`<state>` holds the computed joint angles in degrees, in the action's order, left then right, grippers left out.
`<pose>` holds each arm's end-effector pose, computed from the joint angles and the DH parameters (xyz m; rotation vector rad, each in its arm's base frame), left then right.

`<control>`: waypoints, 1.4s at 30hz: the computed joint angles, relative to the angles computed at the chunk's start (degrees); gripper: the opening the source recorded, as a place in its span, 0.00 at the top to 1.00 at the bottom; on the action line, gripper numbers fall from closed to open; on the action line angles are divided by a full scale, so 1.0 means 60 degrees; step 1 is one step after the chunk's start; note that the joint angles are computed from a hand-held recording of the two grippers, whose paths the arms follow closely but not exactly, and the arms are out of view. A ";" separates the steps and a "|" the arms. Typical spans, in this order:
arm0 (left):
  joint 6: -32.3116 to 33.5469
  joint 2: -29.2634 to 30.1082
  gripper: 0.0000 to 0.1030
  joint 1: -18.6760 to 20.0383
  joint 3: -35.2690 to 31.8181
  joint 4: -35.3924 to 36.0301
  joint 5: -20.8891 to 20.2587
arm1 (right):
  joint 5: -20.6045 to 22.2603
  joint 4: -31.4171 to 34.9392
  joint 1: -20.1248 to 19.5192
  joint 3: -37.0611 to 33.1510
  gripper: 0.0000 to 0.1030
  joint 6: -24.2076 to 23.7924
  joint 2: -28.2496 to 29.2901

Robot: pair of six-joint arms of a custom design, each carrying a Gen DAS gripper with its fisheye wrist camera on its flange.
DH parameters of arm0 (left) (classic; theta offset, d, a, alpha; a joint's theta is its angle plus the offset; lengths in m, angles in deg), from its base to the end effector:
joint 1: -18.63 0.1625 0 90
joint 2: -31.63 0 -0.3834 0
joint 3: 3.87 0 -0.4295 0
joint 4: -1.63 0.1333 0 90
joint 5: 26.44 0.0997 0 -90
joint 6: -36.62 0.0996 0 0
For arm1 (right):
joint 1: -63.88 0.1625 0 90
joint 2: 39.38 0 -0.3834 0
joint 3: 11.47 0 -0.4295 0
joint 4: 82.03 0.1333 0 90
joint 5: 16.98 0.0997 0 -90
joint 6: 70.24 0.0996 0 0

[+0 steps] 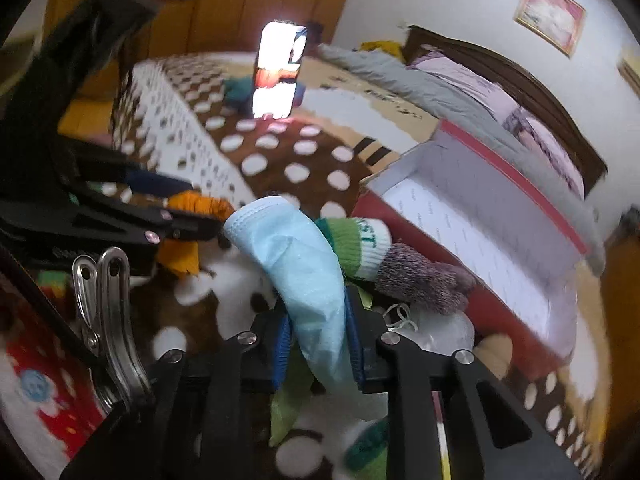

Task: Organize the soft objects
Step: 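Grasp the orange knotted cloth with the left gripper while the right gripper grasps the blue mask, then carry the orange cloth and blue mask into the shoebox and release both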

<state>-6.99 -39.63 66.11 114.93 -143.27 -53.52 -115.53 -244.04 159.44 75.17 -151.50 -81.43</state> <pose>-0.1864 -0.5317 0.1765 -0.1081 2.2114 -1.0282 0.1881 -0.7095 0.0763 1.8230 -1.9989 0.3970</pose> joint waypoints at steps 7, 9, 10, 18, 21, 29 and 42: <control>0.0832 0.0370 0.55 -0.0183 -0.0539 -0.0256 0.0309 | 0.0889 0.1077 -0.0131 -0.0239 0.76 0.1464 -0.0571; 0.1318 0.0619 0.55 -0.0202 -0.0827 -0.0513 0.0389 | 0.1037 0.1091 -0.0131 -0.0312 0.76 0.1741 -0.0638; 0.1583 0.0758 0.55 -0.0197 -0.0998 -0.0672 0.0372 | 0.1101 0.1134 -0.0135 -0.0384 0.76 0.1855 -0.0651; 0.3874 0.1888 0.55 -0.0064 -0.2464 -0.2324 0.0129 | 0.1387 0.0806 -0.0211 -0.0927 0.76 0.2416 -0.0597; 0.4614 0.2392 0.54 0.0049 -0.3142 -0.2737 0.0090 | 0.1350 0.0645 -0.0228 -0.1299 0.76 0.2620 -0.0432; 0.5606 0.3462 0.54 0.0519 -0.4708 -0.2830 -0.0170 | 0.1147 0.1078 -0.0271 -0.2937 0.76 0.3419 0.0386; 0.7212 0.4827 0.54 0.1246 -0.6508 -0.3014 -0.0552 | 0.0502 0.2550 -0.0349 -0.6199 0.76 0.3877 0.2408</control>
